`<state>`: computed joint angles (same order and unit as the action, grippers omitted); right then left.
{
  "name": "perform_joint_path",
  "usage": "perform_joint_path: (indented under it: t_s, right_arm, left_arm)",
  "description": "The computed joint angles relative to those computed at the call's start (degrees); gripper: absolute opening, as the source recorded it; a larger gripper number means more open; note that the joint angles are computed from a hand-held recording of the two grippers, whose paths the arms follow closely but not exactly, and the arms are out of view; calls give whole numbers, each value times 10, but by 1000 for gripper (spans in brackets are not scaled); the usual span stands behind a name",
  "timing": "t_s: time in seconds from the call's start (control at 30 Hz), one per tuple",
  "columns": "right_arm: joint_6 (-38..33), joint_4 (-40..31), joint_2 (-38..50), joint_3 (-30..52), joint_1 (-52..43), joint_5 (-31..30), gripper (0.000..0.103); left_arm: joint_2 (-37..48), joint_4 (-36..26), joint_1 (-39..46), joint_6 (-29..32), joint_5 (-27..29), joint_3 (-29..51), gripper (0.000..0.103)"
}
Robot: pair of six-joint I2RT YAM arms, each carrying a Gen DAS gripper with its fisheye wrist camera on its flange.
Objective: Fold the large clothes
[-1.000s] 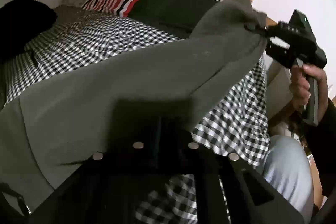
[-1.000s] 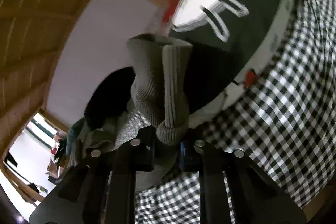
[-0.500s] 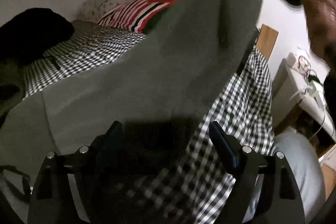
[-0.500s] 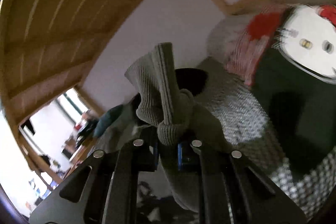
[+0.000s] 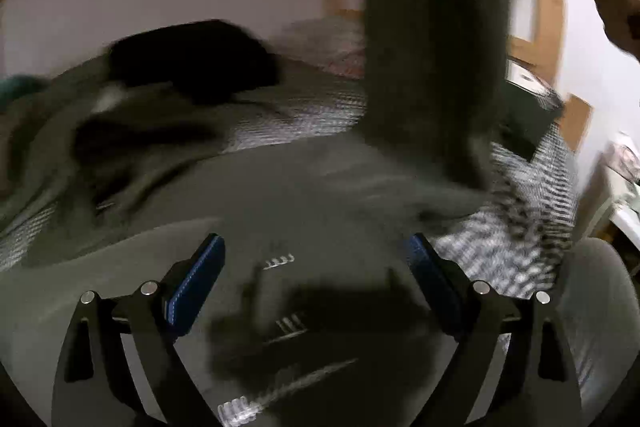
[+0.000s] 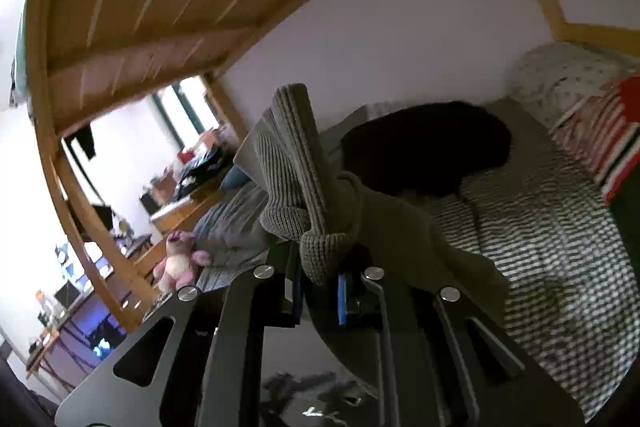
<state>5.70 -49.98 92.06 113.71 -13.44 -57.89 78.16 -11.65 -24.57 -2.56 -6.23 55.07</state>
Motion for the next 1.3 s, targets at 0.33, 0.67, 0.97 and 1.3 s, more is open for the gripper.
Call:
perform_joint_path:
  t_s: [0.33,0.67,0.97,1.3]
  right_arm:
    - [38,51,-20,-54,241,172,13]
    - [87,122,35,-102,475,331,13]
    - [100,177,162,-105,621,493,13]
    - [119,132,316,-24,713,632,19]
  left_arm:
    - [-146,-20,310,74,48,-106,93]
    - [-6,-75,512,114,226,-69,93]
    - [-91,10,727,93,256,-80,94]
    - [-26,-7,823,64,363,-33,94]
